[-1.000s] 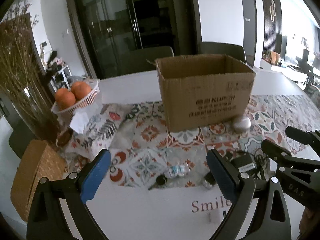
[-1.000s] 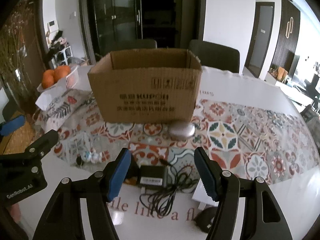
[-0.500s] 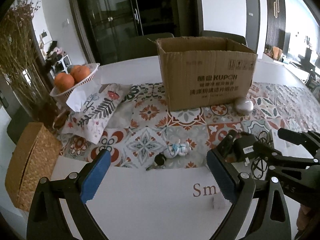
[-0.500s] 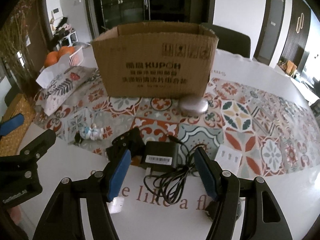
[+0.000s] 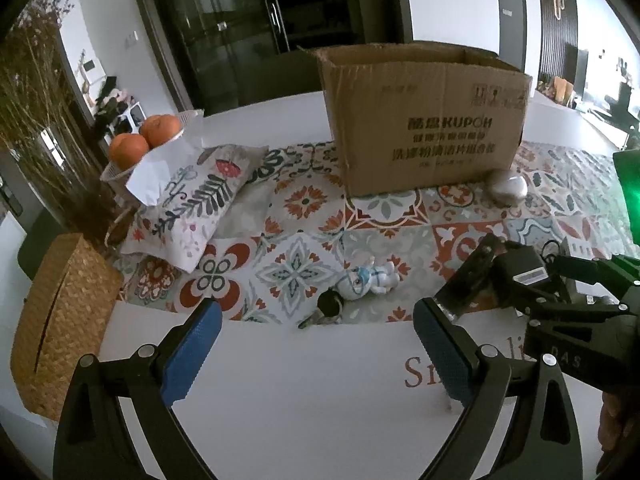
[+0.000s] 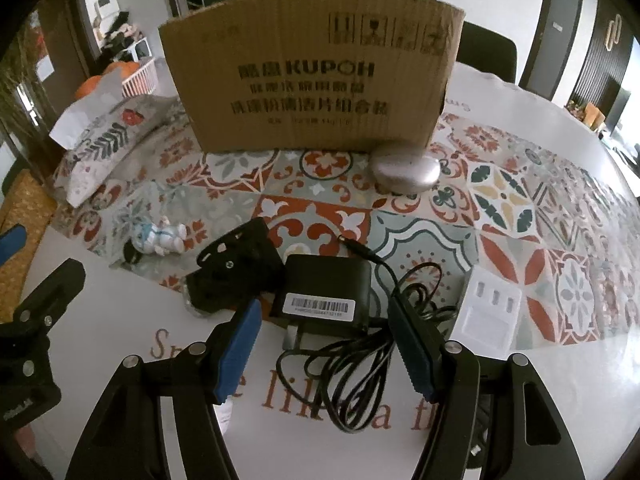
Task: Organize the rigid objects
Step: 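Move the right tool to the black power adapter and grasp it, then grasp the white square charger with the left tool while the right tool holds the black adapter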
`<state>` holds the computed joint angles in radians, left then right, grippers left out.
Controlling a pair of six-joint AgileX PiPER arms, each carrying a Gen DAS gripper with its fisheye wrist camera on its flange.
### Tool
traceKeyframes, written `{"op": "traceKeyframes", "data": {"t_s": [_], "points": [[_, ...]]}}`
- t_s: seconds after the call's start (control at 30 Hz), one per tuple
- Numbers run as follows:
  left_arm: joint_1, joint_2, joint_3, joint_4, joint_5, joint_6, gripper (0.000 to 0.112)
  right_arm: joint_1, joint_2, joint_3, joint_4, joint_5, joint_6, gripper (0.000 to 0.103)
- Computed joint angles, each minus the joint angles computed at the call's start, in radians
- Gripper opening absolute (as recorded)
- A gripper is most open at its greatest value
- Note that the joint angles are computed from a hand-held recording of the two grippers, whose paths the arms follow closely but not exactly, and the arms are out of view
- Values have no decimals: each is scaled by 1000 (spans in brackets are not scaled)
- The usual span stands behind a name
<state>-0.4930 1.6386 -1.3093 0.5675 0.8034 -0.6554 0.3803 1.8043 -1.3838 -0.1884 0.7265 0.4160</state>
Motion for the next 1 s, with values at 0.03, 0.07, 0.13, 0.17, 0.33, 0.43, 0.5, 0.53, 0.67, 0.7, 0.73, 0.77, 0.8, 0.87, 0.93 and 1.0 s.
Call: {"op": "traceKeyframes", "data": {"t_s": [0.03,0.07,0.13,0.17,0.33,0.43,0.5,0.53,0.67,0.7,0.73,0.77,0.8,0.87,0.93,1.0], "points": [[1,3,1,-3,0,2,98,0,7,-3,-3,0,2,67],[4,7,2,-7,-3,3,98,4,13,-6,-20,-1,14,67],[11,15,-2,-25,-4,17,98,5,23,-15,-23,3,14,67],[13,18,-3,-30,-6,19,98,4,29,-20,-21,3,12,67],[19,33,-10,-33,-2,18,98,3,57,-41,-17,7,1,67],[23,42,-11,-37,-1,22,98,7,74,-53,-31,9,4,67],[25,45,-8,-39,-5,22,98,10,81,-58,-41,11,7,67],[26,48,-9,-41,-3,23,98,11,85,-61,-45,13,8,67],[27,52,-10,-48,-3,27,98,6,105,-79,-20,28,-9,64],[26,52,-9,-47,-4,26,98,8,103,-74,-26,22,-5,64],[25,51,-9,-47,-4,26,98,10,102,-71,-34,18,-1,64],[25,50,-8,-49,-4,26,98,10,102,-70,-34,17,-1,64],[24,49,-8,-49,-4,25,98,9,101,-67,-31,14,-3,64],[19,44,-5,-44,-3,21,98,9,95,-58,-31,6,1,64],[14,36,-2,-45,-4,22,98,7,83,-45,-21,-3,-3,64],[9,25,3,-47,-6,21,98,5,62,-23,-9,-18,-8,63]]}}
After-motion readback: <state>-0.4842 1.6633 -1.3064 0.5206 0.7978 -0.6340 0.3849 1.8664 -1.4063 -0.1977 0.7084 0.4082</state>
